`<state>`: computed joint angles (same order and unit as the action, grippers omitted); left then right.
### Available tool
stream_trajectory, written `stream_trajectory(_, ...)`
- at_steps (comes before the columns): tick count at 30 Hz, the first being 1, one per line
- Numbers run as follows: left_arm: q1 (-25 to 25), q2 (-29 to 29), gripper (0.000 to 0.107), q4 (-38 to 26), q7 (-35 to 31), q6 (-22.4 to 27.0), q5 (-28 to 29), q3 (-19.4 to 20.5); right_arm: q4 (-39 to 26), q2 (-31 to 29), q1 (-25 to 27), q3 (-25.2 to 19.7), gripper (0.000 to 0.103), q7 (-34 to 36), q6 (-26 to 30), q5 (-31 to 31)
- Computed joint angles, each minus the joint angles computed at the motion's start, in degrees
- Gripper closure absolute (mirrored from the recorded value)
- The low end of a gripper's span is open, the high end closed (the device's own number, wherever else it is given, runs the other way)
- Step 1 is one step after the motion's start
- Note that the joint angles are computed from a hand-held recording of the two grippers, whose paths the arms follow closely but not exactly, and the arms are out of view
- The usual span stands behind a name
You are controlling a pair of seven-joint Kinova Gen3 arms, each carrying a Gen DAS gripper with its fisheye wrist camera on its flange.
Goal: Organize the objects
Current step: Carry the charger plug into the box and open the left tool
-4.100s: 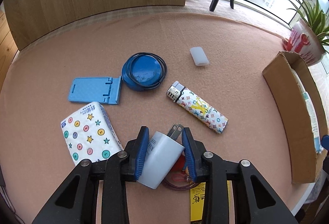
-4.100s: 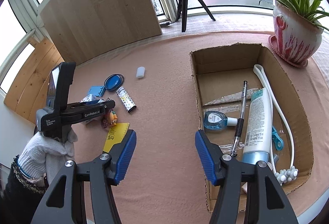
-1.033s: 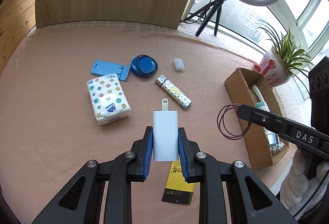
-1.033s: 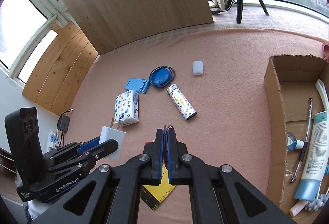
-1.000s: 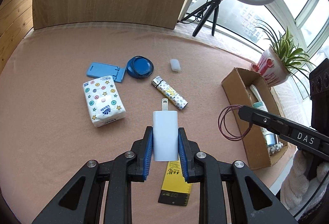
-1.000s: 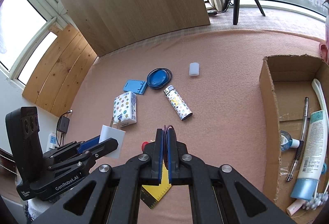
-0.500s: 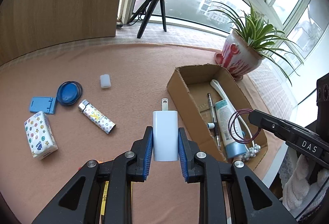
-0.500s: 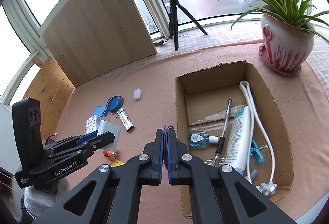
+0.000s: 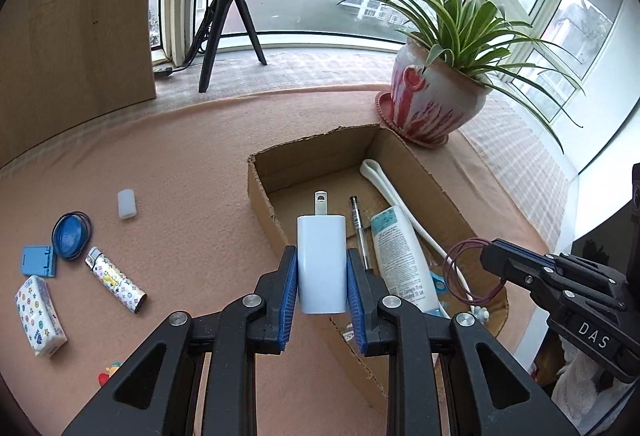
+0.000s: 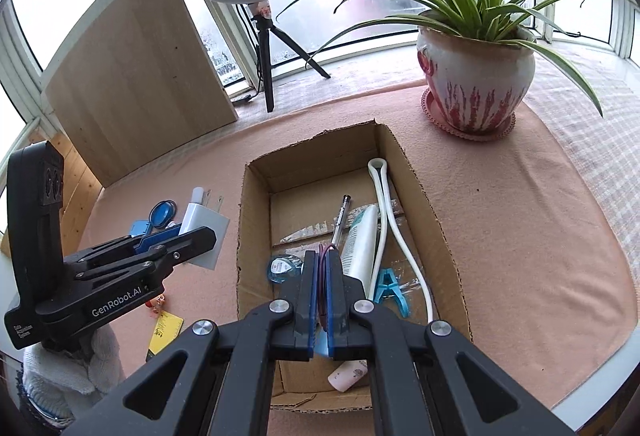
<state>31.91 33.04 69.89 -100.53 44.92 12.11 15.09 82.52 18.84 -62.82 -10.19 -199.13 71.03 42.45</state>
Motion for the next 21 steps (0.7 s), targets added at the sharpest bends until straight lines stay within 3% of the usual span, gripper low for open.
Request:
stream_trajectory(17,4.66,2.70,0.082,-4.34,3.15,-0.27,-4.30,-1.37,2.98,-1.70,1.32,-0.91,0.100,0.23,-0.64,-0.26)
stream_trajectory(18,4.52,2.80,0.071,-4.51,2.95,-0.02,-4.20,-1.19,3.59,-2.08,1.62,-1.07,0.099,0.34,-1.59,-0.32)
stream_trajectory(19,4.76,2.77,0.045,-4.60,3.51,0.05,-4.35,-1.55,4.14,-2.37,1.80,-1.20,0.095,0.41,-2.45,-0.12)
stream_trajectory(20,5.22,2.43,0.033,-4.11,4.41,-0.73,-4.73,-2.16,4.21,-2.36,1.92,-1.35,0.089,0.73,-2.72,-0.13)
stream_trajectory(21,5.48,1.99,0.024,-3.40,4.97,-1.77,-5.12,-2.54,3.89,-2.16,2.07,-1.45,0.062,1.28,-2.52,-0.46)
